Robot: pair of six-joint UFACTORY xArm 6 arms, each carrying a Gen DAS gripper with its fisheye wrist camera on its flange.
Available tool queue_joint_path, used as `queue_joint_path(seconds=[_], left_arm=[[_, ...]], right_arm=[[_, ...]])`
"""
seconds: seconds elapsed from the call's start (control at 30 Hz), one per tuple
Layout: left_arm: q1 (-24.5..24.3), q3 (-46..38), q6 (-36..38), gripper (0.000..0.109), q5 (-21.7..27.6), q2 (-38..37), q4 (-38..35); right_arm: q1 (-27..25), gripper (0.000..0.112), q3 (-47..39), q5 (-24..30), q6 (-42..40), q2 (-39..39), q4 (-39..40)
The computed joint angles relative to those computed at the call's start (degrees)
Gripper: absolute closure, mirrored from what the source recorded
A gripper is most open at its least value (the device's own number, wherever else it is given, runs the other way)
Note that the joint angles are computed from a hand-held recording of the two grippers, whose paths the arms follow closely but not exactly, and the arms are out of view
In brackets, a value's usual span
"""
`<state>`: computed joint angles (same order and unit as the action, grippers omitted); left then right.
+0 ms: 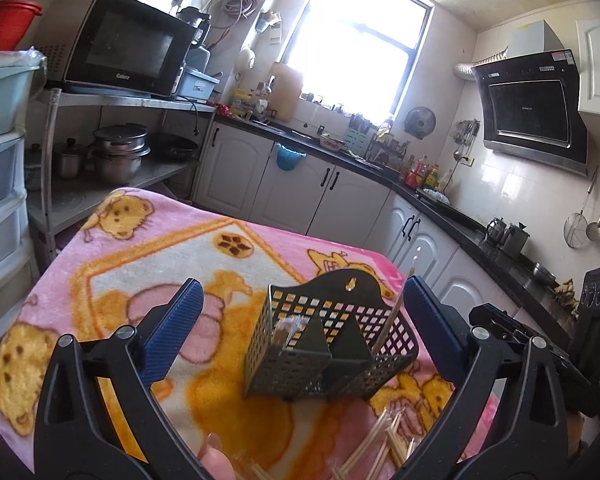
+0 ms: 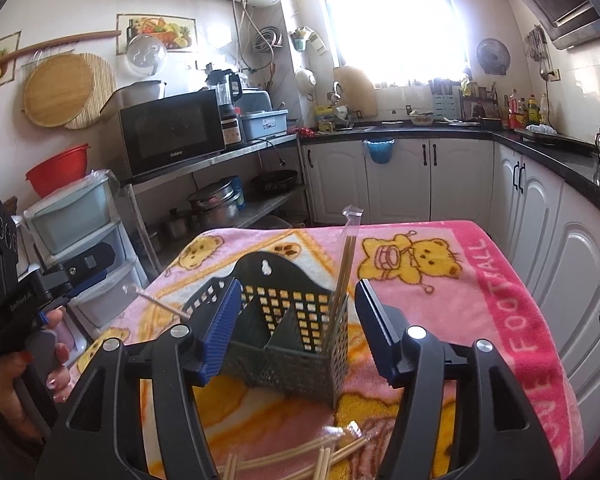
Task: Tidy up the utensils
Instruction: 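Move the left tool back to loose chopsticks while the right tool returns too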
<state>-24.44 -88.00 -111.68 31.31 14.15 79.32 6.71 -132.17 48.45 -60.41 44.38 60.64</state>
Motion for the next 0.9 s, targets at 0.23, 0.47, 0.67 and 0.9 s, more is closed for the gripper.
queue_joint_path(seconds=[0.23,0.47,0.67,0.9], left_arm=[[-0.6,3.0,-1.1,0.016,0.2,-1.5,-0.5],[-1.5,4.7,-0.1,0.016,0.9,-2.1,-1.7],[-2.1,6.0,0.3,0.016,0.7,-2.3,-2.6],[-2.6,7.5,0.4,0.016,0.2,-2.4,-4.0]], right_arm=[[0.0,0.054,7.9,0.0,-3.5,-4.5,0.9],[0.1,0.054,13.0,0.2,-6.0,-7.3,0.7],[0.0,0.054,16.3,0.2,-7.6,-9.2,0.1],[-0.2,0.054,18.3,0.6,-7.9,-9.9,-1.2]])
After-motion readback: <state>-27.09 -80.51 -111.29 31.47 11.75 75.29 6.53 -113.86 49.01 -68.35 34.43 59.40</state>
